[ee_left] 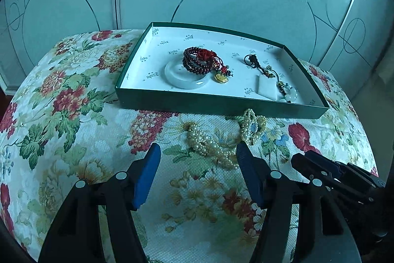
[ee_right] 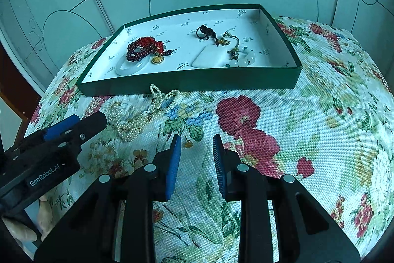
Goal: Organize jewelry
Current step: 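Move the left tool to the pearl necklace and grasp it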
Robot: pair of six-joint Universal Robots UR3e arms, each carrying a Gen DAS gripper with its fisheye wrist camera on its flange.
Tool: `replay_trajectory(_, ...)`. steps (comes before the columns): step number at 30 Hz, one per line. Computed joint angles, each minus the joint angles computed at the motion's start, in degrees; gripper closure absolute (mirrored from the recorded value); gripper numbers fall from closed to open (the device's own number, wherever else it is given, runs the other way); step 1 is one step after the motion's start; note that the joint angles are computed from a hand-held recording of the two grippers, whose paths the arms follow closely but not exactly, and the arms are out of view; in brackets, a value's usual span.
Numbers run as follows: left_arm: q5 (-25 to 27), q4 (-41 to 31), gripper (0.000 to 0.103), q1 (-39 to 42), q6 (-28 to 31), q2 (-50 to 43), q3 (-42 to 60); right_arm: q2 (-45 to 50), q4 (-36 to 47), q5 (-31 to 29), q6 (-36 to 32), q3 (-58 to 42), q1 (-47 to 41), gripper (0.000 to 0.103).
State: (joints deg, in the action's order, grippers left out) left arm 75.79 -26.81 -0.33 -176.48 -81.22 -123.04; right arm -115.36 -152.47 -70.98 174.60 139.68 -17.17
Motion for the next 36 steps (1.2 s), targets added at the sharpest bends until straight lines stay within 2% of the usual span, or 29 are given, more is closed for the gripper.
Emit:
replay_trajectory(12,-1.4,-0.7,0.04,3.6,1.0,1.7,-2.4,6.7,-6.6,-4.7,2.5,-1.0,5.7,0.076)
replay_trajectory(15,-1.7,-1.1,0.04,3.9,1.1,2.0,-2.4,7.5,-8.1,-6.8,2.7,-1.0,7.0,0.081)
replay_trajectory(17,-1.7,-1.2,0.04,3.9,1.1,2.2,-2.6,7.8,-9.2,-8.3,2.6,-0.7,7.6,0.092)
replay_trajectory(20,-1.9,-1.3,0.04,3.9,1.0,2.2,-2.6,7.3,-9.9,-8.2,2.1,0.2,6.8,0.101)
replay_trajectory(28,-1.6,-1.3,0.04,3.4,0.7,2.0,-2.8,5.8,-9.5,-5.8,1.9,1.3,4.8,0.101)
replay_trajectory(36,-2.6,-1.8,0.04,1.6,0.9,1.9,-1.7,1.3,-5.9,-3.2,0.6,2.3,0.1,0.101)
